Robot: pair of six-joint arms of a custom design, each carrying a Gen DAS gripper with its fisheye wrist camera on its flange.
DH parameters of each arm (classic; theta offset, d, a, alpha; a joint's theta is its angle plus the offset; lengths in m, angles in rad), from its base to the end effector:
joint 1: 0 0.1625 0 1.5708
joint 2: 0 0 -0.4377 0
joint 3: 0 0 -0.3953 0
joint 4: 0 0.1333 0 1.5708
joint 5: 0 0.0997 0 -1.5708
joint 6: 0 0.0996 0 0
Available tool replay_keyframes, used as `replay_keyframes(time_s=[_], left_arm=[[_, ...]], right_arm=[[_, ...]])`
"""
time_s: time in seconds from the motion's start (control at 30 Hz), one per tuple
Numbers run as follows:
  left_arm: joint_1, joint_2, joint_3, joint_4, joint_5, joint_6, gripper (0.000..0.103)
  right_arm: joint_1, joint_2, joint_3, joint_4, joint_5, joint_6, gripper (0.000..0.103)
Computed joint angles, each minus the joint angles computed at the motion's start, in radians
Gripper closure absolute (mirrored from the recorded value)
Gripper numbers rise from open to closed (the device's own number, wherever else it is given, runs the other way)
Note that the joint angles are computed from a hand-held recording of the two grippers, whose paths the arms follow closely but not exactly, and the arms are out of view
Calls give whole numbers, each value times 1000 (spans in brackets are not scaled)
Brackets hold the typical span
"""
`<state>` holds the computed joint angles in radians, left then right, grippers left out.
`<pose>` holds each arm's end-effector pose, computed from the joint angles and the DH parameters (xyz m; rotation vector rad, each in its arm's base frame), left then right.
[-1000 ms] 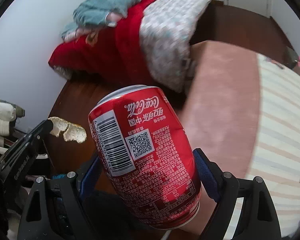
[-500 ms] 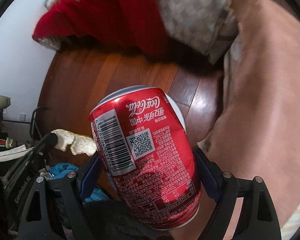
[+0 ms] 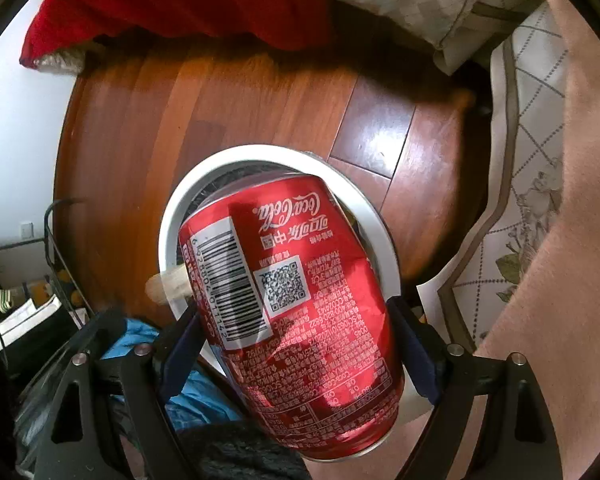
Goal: Collect trash
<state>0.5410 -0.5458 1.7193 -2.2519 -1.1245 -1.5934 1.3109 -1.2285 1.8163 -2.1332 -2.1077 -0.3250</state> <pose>-0.3999 -0.4459 -0.1011 -0.5649 2.4702 -0.3920 -0.0678 -0.5753 0.2675 0.0946 -2.6227 -0.2401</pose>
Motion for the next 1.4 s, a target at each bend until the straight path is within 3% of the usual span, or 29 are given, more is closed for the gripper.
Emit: replay_keyframes(time_s=[0.1,0.27,0.4,0.6,0.97,1.13,1.4], left_arm=[[-6,-9,3,55,-4,-25,6],[-40,-29,-1,167,2,-81,5],[-74,-42,-14,249,9,-117,5],[-132,-53,-39,322,15,-152,5],[-252,-70,-143,447,61,-175,5],[-296,-91,-180,464,82,-169,5],[-353,-133,-224,463,106,-146,5]], right_arm=[[4,13,6,-32,-19,-34,0],[32,-22,44,-62,-58,-70,0],[58,-84,103,-133,-119,-154,0],[66,-186,165,-150,-152,-240,0],[96,-410,184,4,-30,-265,0],[136,-501,137,139,49,-248,0],[210,-565,5,394,170,-201,0]])
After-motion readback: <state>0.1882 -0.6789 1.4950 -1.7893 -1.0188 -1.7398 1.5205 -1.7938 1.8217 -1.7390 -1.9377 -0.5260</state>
